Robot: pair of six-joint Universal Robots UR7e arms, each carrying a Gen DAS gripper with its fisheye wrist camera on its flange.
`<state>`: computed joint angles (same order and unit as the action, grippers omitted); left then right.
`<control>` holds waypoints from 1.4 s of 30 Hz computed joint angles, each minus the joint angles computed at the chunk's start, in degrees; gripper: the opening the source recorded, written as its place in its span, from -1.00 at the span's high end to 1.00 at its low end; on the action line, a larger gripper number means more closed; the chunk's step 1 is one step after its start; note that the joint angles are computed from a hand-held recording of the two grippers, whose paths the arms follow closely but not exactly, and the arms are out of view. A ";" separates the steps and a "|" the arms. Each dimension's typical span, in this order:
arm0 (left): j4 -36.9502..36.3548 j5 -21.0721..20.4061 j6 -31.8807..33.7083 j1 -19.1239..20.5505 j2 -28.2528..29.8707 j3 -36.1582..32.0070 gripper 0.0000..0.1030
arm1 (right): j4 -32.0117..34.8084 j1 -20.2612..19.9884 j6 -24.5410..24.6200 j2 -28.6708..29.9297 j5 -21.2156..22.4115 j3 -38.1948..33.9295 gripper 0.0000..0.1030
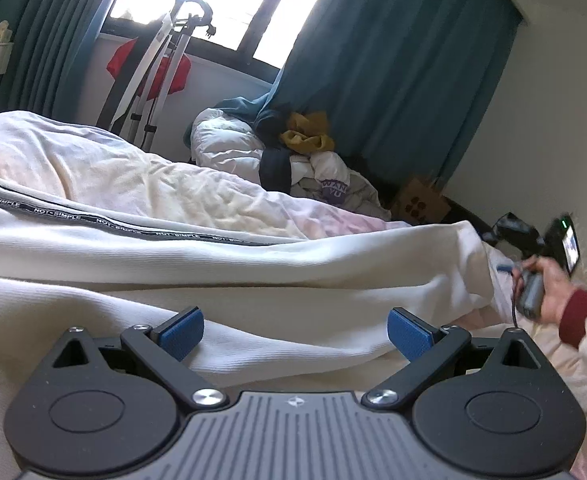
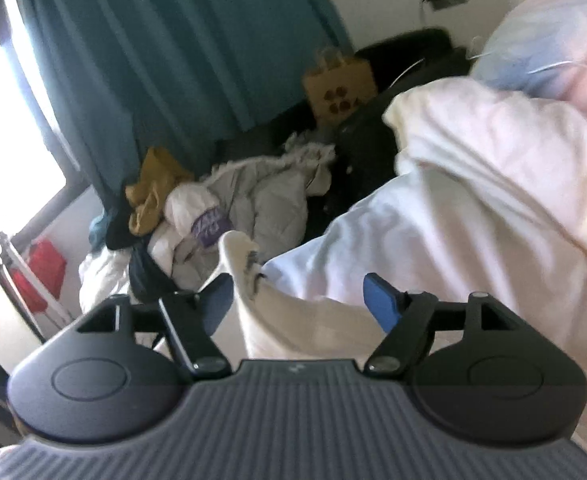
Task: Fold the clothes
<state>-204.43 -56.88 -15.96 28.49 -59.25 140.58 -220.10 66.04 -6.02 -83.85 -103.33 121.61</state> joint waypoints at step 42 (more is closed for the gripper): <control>17.63 1.40 -4.59 -2.33 -6.73 -1.14 -0.94 | -12.96 0.88 -8.59 -8.27 -4.52 27.68 0.74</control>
